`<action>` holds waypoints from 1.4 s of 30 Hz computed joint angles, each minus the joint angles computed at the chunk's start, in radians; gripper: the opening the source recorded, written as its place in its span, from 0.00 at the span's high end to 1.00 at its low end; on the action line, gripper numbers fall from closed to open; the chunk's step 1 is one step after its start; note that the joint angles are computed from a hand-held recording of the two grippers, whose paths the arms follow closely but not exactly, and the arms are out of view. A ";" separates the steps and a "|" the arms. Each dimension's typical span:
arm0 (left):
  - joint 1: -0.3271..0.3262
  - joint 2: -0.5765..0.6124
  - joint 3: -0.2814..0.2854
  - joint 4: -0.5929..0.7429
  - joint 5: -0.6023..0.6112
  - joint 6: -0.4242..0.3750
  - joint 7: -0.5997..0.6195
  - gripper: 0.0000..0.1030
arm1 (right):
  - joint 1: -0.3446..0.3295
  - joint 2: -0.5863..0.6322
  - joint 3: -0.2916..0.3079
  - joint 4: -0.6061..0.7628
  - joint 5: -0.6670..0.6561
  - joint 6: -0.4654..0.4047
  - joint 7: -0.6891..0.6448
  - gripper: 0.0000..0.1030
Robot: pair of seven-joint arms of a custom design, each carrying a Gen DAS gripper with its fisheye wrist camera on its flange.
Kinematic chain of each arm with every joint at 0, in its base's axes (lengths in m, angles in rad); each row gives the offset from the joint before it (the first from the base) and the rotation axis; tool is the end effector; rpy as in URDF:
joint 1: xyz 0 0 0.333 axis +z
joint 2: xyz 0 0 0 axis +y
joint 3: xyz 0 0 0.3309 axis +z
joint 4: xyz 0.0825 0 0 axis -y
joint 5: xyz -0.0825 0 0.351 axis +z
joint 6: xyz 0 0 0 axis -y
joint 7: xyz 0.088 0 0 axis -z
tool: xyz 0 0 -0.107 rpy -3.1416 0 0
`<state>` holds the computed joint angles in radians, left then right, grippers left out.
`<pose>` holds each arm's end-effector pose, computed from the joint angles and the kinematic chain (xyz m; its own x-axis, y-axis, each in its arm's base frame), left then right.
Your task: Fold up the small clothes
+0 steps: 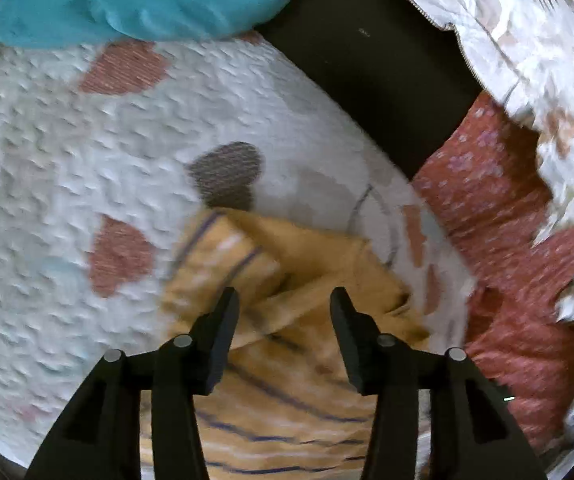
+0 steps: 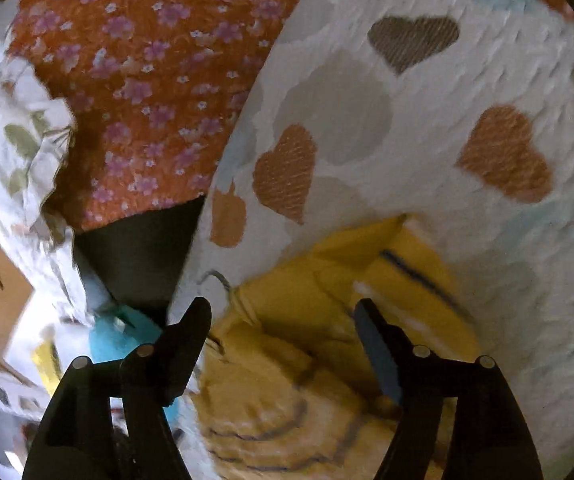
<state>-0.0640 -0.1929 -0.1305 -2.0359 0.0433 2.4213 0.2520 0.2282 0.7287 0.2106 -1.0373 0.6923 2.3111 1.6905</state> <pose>0.4997 -0.1042 0.6163 0.7378 -0.4424 0.5098 -0.3985 -0.8951 -0.2000 0.7194 0.2802 0.5050 0.0327 -0.6484 -0.7606 -0.9514 0.2130 -0.2225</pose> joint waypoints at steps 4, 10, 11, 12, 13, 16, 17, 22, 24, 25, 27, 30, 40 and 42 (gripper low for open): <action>-0.023 -0.058 -0.021 -0.050 0.044 -0.098 0.053 0.44 | -0.008 -0.166 -0.038 -0.256 -0.085 0.041 -0.210 0.23; -0.092 -0.180 -0.029 -0.268 -0.038 0.017 0.070 0.37 | -0.053 -0.401 -0.037 -0.660 0.033 0.128 -0.513 0.22; -0.106 -0.195 -0.030 -0.313 -0.066 0.070 0.058 0.36 | -0.058 -0.438 -0.037 -0.721 0.077 0.141 -0.555 0.22; -0.117 -0.200 -0.030 -0.340 -0.086 0.105 0.049 0.34 | -0.057 -0.453 -0.042 -0.749 0.107 0.142 -0.582 0.22; -0.129 -0.198 -0.028 -0.362 -0.106 0.140 0.044 0.34 | -0.057 -0.473 -0.043 -0.784 0.149 0.146 -0.614 0.22; -0.130 -0.172 -0.049 -0.370 -0.092 0.182 0.010 0.25 | -0.029 -0.511 -0.051 -0.867 0.243 0.199 -0.666 0.22; -0.126 -0.158 -0.057 -0.356 -0.074 0.183 0.000 0.21 | -0.018 -0.511 -0.052 -0.879 0.261 0.200 -0.670 0.22; -0.127 -0.077 -0.058 -0.280 -0.061 0.142 -0.047 0.22 | 0.047 -0.479 -0.061 -0.883 0.237 0.315 -0.604 0.18; -0.120 -0.044 -0.059 -0.224 -0.052 0.055 -0.070 0.57 | 0.064 -0.453 -0.062 -0.846 0.210 0.337 -0.538 0.32; -0.139 -0.033 -0.040 -0.218 -0.105 0.075 -0.023 0.87 | 0.071 -0.442 -0.068 -0.827 0.183 0.334 -0.488 0.59; -0.142 -0.024 -0.039 -0.196 -0.131 0.058 -0.013 0.88 | 0.052 -0.407 -0.069 -0.761 0.157 0.246 -0.405 0.72; -0.137 -0.028 -0.062 -0.159 -0.083 -0.002 -0.036 0.89 | 0.023 -0.415 -0.060 -0.746 0.172 0.182 -0.391 0.77; -0.227 -0.198 -0.124 -0.403 -0.118 0.160 -0.167 0.89 | -0.009 -0.599 -0.100 -0.925 0.239 0.065 -0.525 0.80; -0.254 -0.224 -0.147 -0.435 -0.120 0.175 -0.218 0.89 | -0.014 -0.641 -0.117 -0.985 0.252 0.044 -0.558 0.80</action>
<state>-0.3179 -0.4164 -0.2773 -2.4713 -0.0763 2.5968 0.0342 0.2140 0.0879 0.0936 -2.0225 0.9445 2.3550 1.1325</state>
